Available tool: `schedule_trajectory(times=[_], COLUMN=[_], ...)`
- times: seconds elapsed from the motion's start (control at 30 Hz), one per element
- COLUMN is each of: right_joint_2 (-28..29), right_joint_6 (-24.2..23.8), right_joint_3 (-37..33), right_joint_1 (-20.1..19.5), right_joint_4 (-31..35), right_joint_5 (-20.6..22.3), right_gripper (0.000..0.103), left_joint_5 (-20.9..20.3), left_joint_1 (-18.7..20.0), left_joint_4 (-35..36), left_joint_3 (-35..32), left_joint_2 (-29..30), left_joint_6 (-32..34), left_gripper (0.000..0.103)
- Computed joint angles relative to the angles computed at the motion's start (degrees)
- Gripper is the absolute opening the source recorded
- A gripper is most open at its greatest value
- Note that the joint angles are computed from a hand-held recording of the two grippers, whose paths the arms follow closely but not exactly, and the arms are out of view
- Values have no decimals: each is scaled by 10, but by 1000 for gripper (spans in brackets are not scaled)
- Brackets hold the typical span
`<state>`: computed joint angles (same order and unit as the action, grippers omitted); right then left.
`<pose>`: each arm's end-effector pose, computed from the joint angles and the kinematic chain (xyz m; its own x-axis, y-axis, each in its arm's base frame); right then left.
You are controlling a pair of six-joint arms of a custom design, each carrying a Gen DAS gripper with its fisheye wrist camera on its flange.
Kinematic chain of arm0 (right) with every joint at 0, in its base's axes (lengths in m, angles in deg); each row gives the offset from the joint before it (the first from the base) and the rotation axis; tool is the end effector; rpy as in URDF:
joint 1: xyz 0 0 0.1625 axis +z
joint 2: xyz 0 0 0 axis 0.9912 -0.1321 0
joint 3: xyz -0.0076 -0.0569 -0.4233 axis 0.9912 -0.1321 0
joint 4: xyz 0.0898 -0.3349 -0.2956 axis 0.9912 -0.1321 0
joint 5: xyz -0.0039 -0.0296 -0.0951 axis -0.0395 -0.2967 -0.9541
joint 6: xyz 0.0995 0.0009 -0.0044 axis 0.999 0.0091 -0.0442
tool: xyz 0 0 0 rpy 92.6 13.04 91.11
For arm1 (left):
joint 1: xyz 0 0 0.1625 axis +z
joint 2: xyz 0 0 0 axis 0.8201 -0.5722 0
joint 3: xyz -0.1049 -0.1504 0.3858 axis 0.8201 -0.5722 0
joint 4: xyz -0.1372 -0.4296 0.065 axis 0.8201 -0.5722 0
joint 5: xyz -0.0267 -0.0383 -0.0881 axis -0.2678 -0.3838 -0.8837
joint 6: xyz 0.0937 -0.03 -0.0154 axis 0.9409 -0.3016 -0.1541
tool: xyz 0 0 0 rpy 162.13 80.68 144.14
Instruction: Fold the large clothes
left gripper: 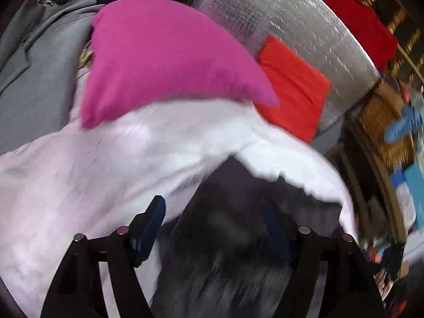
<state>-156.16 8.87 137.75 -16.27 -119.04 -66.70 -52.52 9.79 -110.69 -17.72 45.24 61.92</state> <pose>-0.1158 -0.6542 0.4429 -0.9137 0.2627 -0.3102 0.3882 0.3378 -0.8574 -0.2510 -0.9230 0.1102 -0.8980 0.3212 -0.3007 0.4176 0.8375 -0.3524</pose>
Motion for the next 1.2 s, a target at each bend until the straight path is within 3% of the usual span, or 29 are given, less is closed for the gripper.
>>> schedule_trajectory(times=[0.07, 0.23, 0.4, 0.5, 0.57, 0.6, 0.63, 0.7, 0.77, 0.83, 0.9, 0.97, 1.2], right_joint_2=[-29, -31, 27, 63, 74, 76, 77, 68, 53, 46, 41, 25, -68], right_joint_6=[-47, -47, -50, -84, -87, -94, -101, -111, -100, -106, -109, -100, -90], right_joint_3=[36, 51, -1, -28, -35, -36, -36, -22, 3, 21, 40, 72, 233], right_joint_1=[11, 1, 1, 25, 33, 38, 42, 44, 38, 45, 57, 57, 38], right_joint_4=[30, 72, 120, 98, 90, 89, 87, 77, 48, 25, 8, -8, -60], right_joint_5=[-61, -82, -91, -133, -146, -161, -173, -186, -161, -175, -194, -183, -131], right_gripper=[100, 100, 100, 101, 100, 98, 86, 51, 41, 37, 35, 35, 35], left_joint_5=[19, 10, -93, -117, -111, -100, -85, -67, -69, -77, -62, -53, -91], left_joint_1=[3, 30, 47, 42, 36, 32, 28, 23, 24, 24, 16, 11, 14], left_joint_4=[-3, 37, 104, 116, 106, 90, 75, 45, 23, 9, 4, -10, -47], left_joint_3=[77, 145, 110, 84, 81, 89, 101, 126, 143, 167, 198, 238, 413], left_joint_2=[-46, -84, -60, -36, -27, -27, -29, -37, -46, -64, -86, -112, -238], left_joint_6=[9, -36, -58, -46, -48, -45, -42, -30, -29, -35, -44, -42, -52], left_gripper=[80, 80, 80, 80, 81, 81, 73, 54, 37, 26, 24, 23, 23])
